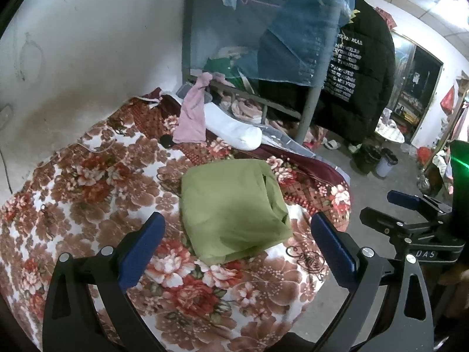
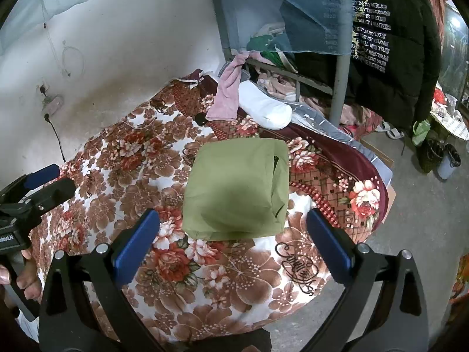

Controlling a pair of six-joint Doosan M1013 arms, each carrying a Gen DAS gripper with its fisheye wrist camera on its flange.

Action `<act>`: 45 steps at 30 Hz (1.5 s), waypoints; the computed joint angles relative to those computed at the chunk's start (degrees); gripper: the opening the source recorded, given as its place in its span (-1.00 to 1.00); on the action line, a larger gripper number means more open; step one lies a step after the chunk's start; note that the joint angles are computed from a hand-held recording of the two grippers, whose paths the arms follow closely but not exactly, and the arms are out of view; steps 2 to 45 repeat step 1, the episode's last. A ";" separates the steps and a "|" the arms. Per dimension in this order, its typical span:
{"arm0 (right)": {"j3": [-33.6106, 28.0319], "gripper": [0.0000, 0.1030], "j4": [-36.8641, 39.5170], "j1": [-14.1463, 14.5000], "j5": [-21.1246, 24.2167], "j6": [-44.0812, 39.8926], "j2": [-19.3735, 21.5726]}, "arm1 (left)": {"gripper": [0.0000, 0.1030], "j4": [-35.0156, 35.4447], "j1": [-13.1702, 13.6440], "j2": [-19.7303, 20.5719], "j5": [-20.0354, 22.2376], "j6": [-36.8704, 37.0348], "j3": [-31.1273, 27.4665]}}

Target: Fold large clothes

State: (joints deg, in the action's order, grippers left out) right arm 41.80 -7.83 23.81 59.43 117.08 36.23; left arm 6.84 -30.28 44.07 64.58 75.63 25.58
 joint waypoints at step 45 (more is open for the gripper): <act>-0.04 0.91 0.06 -0.04 -0.08 -0.08 0.03 | 0.89 -0.16 0.07 0.01 0.16 0.10 -0.08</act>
